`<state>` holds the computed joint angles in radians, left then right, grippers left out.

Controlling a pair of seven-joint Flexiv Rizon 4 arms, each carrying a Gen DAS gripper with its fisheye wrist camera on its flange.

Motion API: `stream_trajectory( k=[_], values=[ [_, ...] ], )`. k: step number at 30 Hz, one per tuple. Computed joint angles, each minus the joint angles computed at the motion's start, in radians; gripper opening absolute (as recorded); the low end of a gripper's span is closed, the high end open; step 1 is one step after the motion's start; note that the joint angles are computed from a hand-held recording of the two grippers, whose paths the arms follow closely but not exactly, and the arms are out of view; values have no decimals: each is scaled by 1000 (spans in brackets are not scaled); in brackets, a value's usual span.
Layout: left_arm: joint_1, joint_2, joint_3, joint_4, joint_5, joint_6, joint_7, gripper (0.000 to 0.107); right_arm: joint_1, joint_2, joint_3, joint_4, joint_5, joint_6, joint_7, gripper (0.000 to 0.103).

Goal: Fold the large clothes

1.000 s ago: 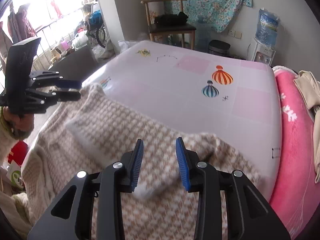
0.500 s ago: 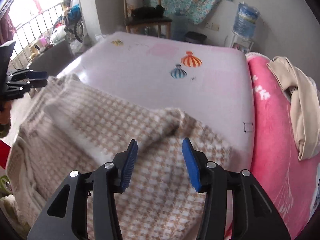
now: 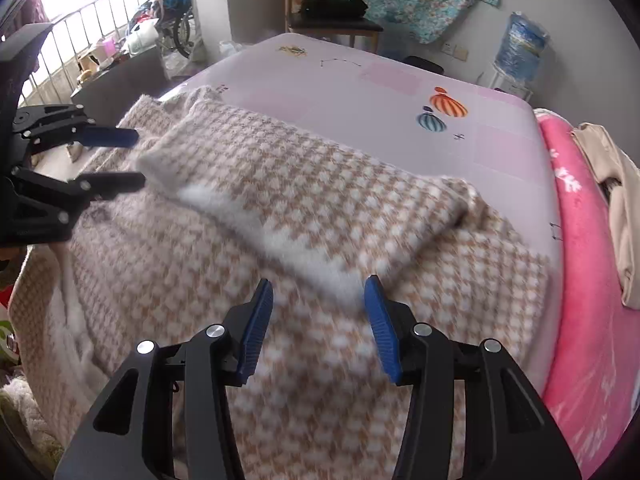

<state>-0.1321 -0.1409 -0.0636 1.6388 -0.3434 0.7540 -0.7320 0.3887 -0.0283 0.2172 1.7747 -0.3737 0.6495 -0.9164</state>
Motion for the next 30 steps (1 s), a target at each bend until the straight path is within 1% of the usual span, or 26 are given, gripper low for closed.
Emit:
stream_trajectory(
  k=[3,4,5,6,8,9,10,13,16,18,19,20,21,22,23,25,27,30],
  values=[
    [19,72,20,48,-88,-9,15,55,0,72,20,42,4,23,55,49],
    [21,100,28,72,-118,-6,20,61,1,97,31,55,7,34,83,56],
    [20,128,34,92,-143,-12,23,65,4,119,41,67,6,43,113,60],
    [18,159,44,119,-172,-19,31,68,7,140,52,82,10,55,138,67],
    [11,221,63,173,-205,-51,41,78,20,172,73,98,39,65,163,70],
    [4,253,71,205,-210,-64,42,80,29,187,87,107,46,59,182,75],
    [-3,281,77,233,-208,-74,37,83,36,198,99,116,43,48,198,80],
    [-17,374,89,341,-155,-74,-21,84,55,249,144,167,30,10,288,84],
    [-16,434,82,422,-63,-92,-128,84,81,290,176,213,82,-30,396,85],
    [-20,460,75,478,-16,-76,-193,84,94,302,188,240,103,-54,455,85],
    [-21,466,69,503,3,-57,-233,86,96,299,201,244,86,-95,496,85],
    [-22,472,61,531,20,-12,-271,91,100,297,211,251,67,-127,534,85],
    [-30,476,63,558,14,44,-294,94,105,295,212,264,57,-131,558,85],
    [-34,475,66,569,10,67,-317,96,110,289,212,276,49,-137,578,88],
    [-38,470,72,568,5,61,-330,96,115,278,211,279,42,-158,597,91],
    [-42,462,79,562,1,50,-346,96,122,270,209,293,8,-158,630,96],
    [-44,463,80,562,12,55,-349,96,136,259,205,283,-10,-188,629,97],
    [-44,465,78,564,26,65,-372,96,144,265,191,290,-2,-176,630,97]
  ],
)
